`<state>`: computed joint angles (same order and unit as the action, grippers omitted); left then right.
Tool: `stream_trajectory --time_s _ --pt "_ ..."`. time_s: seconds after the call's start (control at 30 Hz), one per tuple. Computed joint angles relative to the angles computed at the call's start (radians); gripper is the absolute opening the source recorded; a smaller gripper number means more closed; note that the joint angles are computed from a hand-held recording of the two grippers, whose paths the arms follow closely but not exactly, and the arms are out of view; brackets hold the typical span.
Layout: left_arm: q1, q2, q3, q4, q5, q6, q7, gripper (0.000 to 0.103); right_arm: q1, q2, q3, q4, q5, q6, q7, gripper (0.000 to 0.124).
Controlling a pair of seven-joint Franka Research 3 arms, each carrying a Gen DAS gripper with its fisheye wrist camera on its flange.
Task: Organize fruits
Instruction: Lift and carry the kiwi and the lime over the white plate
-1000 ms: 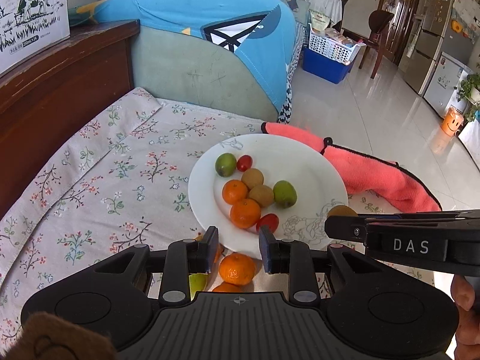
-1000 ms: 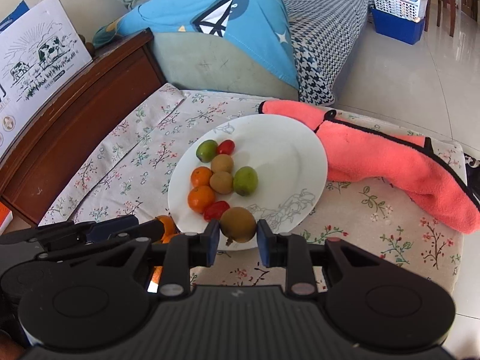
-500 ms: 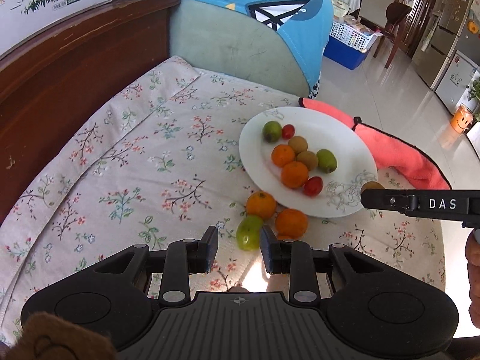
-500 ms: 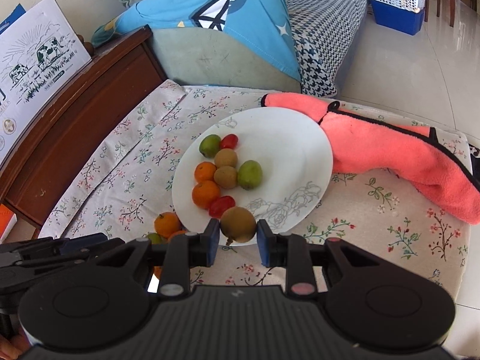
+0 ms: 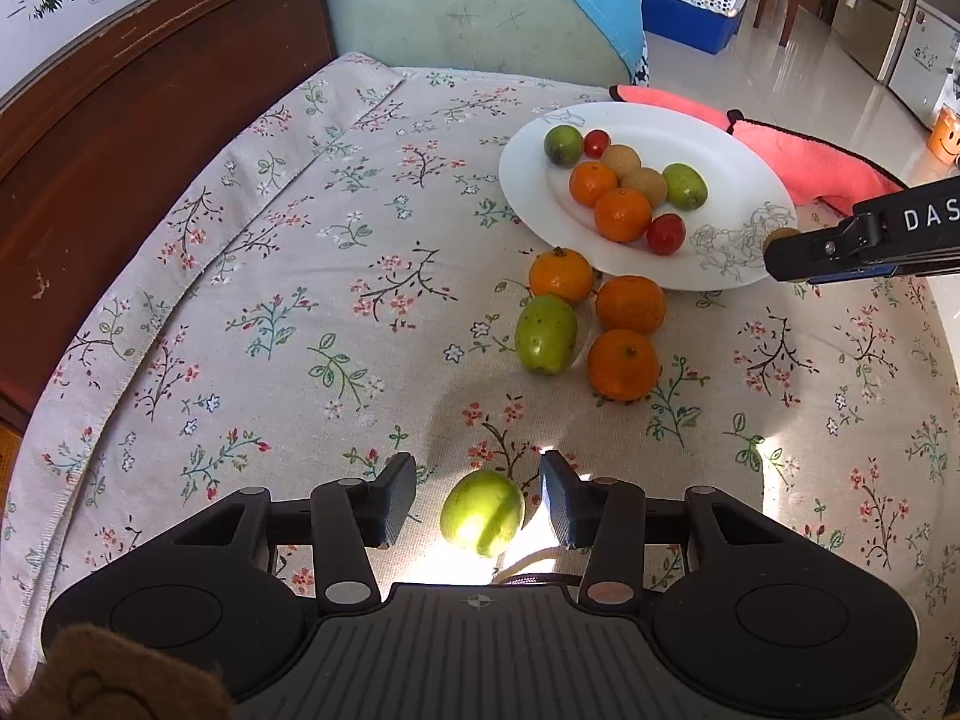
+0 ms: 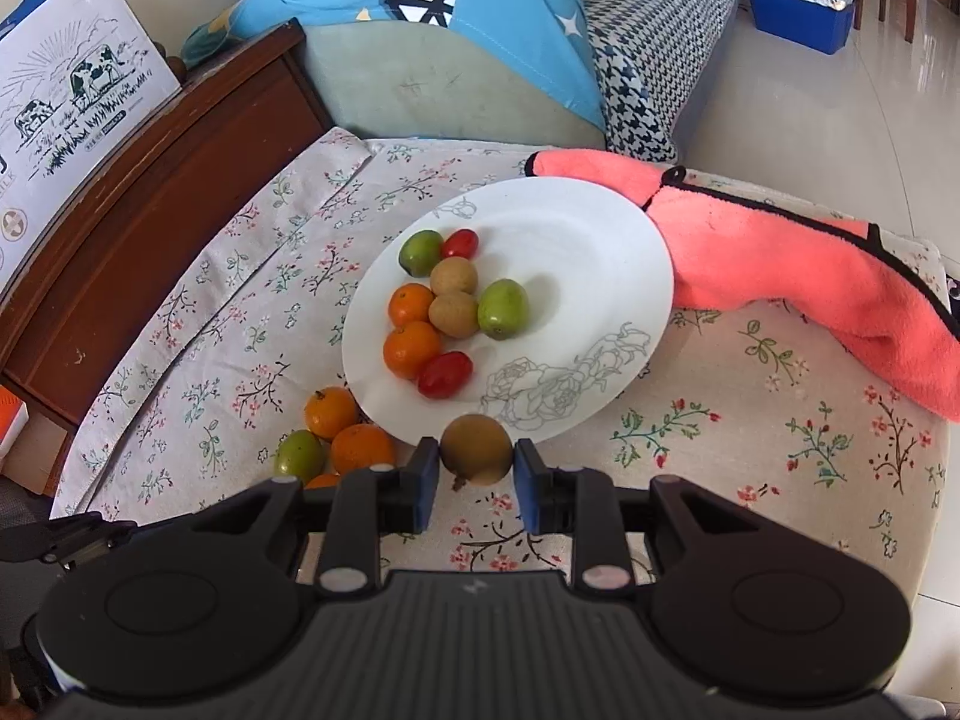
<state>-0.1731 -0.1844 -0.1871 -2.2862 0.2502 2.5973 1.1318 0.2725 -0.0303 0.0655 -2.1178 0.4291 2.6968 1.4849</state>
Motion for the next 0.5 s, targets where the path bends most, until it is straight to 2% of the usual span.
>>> stream_trajectory --time_s 0.07,0.17,0.4,0.5 --pt "-0.007 0.004 0.007 -0.005 -0.023 0.004 0.025 0.027 0.0 0.0 0.0 0.001 0.003 0.0 -0.002 0.027" --pt "-0.013 0.0 0.009 -0.015 -0.045 0.012 0.055 0.027 0.0 0.0 -0.001 0.003 0.011 0.003 -0.008 0.027" --pt "-0.007 -0.017 0.012 -0.033 -0.055 0.048 0.05 0.029 -0.001 0.002 -0.001 0.004 0.01 0.006 -0.007 0.027" --pt "0.004 -0.023 0.001 -0.039 -0.013 0.03 0.027 0.041 -0.002 0.003 -0.002 0.006 0.013 0.005 -0.008 0.027"
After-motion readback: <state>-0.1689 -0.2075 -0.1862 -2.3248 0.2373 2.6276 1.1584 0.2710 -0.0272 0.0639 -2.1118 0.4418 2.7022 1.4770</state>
